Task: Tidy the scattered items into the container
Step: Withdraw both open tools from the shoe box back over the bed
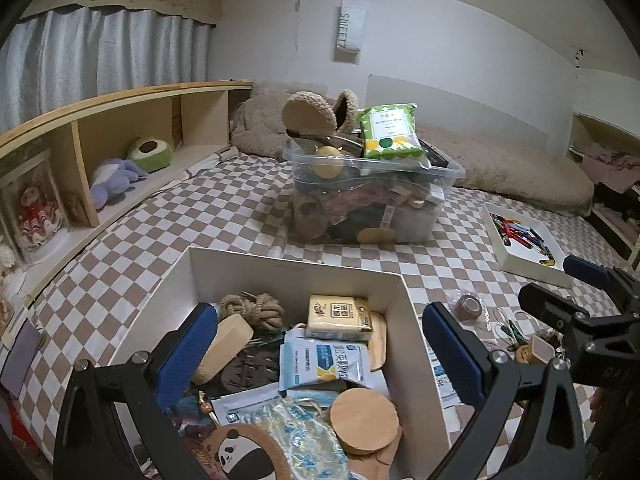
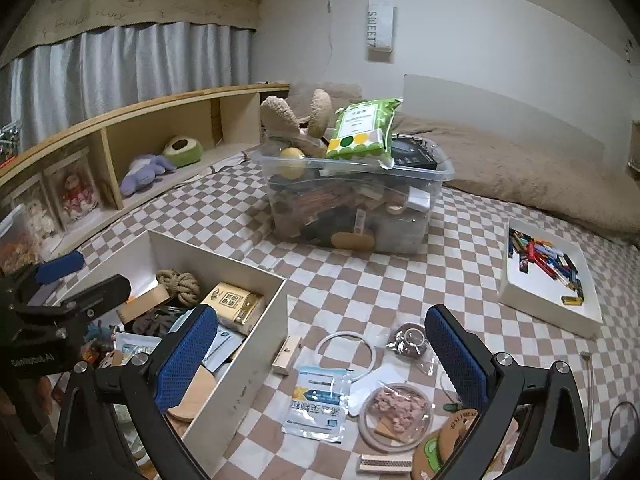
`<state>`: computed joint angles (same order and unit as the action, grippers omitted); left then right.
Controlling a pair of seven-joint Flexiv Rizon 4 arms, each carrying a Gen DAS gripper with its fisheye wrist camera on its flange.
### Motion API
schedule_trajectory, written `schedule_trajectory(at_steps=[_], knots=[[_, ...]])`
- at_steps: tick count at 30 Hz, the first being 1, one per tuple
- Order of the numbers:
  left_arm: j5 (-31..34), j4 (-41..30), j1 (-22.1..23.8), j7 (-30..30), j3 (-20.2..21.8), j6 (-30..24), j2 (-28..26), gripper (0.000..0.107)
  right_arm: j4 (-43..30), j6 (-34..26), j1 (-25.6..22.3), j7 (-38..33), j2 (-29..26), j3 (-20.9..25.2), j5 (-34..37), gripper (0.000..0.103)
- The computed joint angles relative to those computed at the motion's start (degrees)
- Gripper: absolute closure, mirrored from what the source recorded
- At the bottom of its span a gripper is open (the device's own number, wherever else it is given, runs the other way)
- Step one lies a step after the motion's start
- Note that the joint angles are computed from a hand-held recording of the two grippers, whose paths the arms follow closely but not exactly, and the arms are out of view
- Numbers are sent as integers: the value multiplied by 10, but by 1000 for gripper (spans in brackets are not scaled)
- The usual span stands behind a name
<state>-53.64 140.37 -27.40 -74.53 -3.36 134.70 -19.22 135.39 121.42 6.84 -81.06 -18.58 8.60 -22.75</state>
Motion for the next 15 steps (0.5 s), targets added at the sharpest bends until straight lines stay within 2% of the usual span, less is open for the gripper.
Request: schedule_trajectory(at_steps=[5, 8, 11, 15], knots=[[14, -2, 1, -6, -2, -2, -1, 4, 7, 14, -7, -1, 2, -1, 1, 0], [23, -3, 1, -12, -2, -4, -1, 4, 8, 21, -30, 18, -1, 6, -27, 0], [25, -5, -3, -11, -2, -5, -2, 4, 12, 24, -27, 15, 2, -1, -23, 0], [25, -7, -8, -10, -2, -5, -4, 4, 16, 28, -53, 33, -1, 3, -62, 0]])
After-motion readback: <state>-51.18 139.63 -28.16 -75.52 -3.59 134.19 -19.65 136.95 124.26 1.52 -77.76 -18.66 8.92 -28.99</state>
